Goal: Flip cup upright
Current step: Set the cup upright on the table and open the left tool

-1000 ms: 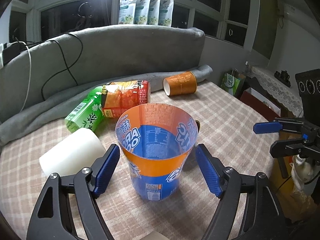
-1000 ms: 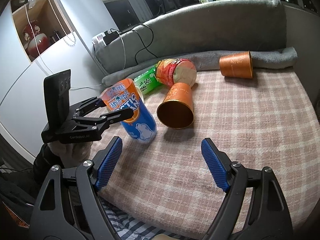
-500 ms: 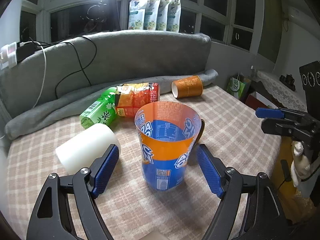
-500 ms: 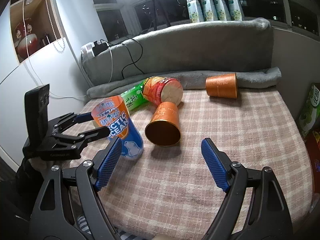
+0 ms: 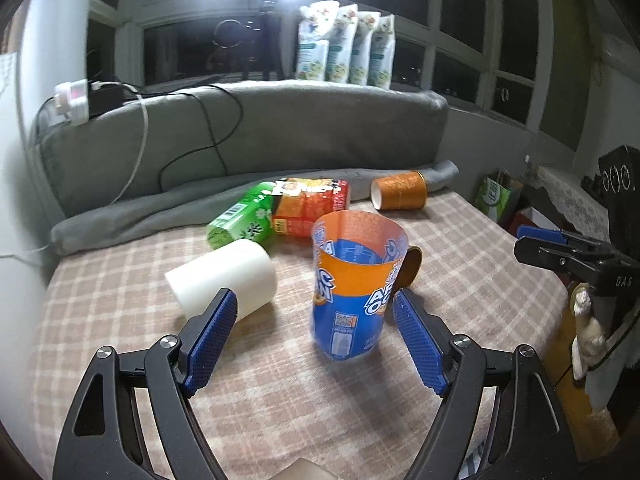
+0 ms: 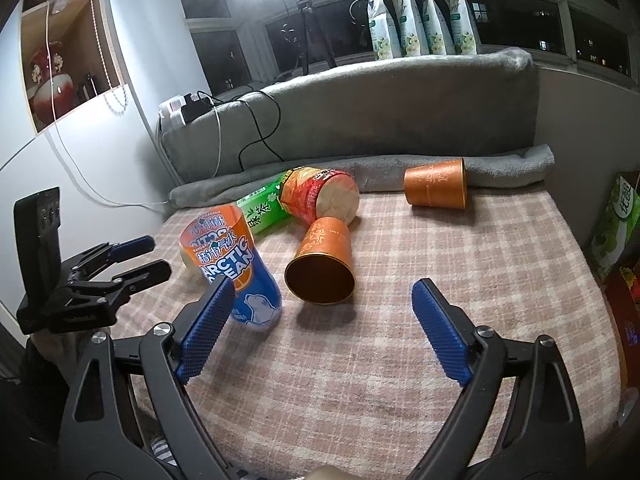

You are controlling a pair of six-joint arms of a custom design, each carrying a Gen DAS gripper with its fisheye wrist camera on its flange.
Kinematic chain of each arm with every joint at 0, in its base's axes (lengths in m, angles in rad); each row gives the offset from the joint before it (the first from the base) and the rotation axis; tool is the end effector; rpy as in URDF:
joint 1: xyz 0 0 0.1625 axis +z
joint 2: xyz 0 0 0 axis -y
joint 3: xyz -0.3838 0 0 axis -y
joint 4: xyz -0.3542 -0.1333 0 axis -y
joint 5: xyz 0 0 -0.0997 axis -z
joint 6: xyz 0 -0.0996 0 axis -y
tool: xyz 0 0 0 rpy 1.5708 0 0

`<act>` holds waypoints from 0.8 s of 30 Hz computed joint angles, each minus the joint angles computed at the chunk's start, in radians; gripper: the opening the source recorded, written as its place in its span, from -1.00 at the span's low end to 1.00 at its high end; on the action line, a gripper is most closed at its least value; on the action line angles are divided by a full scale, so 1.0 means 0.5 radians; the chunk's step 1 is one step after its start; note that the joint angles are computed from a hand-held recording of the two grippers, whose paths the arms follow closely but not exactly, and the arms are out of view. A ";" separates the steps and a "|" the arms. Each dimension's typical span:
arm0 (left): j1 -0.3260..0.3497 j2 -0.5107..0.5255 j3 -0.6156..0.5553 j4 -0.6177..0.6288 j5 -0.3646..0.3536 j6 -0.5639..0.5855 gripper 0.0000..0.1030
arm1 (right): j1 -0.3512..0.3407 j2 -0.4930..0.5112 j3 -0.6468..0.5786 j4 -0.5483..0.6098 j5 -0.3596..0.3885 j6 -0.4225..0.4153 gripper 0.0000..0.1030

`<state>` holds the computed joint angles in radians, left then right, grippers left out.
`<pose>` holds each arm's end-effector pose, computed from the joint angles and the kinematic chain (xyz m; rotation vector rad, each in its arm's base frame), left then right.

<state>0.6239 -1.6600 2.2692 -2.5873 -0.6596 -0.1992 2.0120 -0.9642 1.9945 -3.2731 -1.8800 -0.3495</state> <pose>-0.1781 -0.3894 0.3255 0.6444 2.3014 -1.0443 0.3229 -0.4426 0.1619 0.9075 -2.5576 0.9648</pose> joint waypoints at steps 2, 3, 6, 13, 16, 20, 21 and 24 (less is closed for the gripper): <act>-0.038 -0.022 0.012 0.020 0.053 -0.069 0.56 | 0.000 0.005 0.008 -0.052 -0.004 0.000 0.95; -0.056 -0.028 0.023 0.013 0.082 -0.091 0.57 | 0.000 0.007 0.015 -0.090 -0.008 0.000 0.96; -0.128 -0.045 0.066 -0.030 0.238 -0.151 0.59 | -0.001 0.010 0.023 -0.171 -0.015 0.016 0.97; -0.242 0.019 0.136 -0.339 0.568 -0.091 0.60 | 0.018 0.028 0.033 -0.393 -0.075 0.030 1.00; -0.285 0.102 0.165 -0.609 0.705 0.060 0.60 | 0.034 0.045 0.028 -0.501 -0.111 0.011 1.00; -0.331 0.229 0.196 -1.041 0.842 0.321 0.60 | 0.072 0.099 0.014 -0.688 -0.202 -0.049 1.00; -0.338 0.246 0.200 -1.105 0.858 0.360 0.60 | 0.080 0.111 0.011 -0.728 -0.224 -0.067 1.00; -0.340 0.224 0.197 -1.043 0.848 0.296 0.60 | 0.096 0.140 0.000 -0.810 -0.269 -0.098 1.00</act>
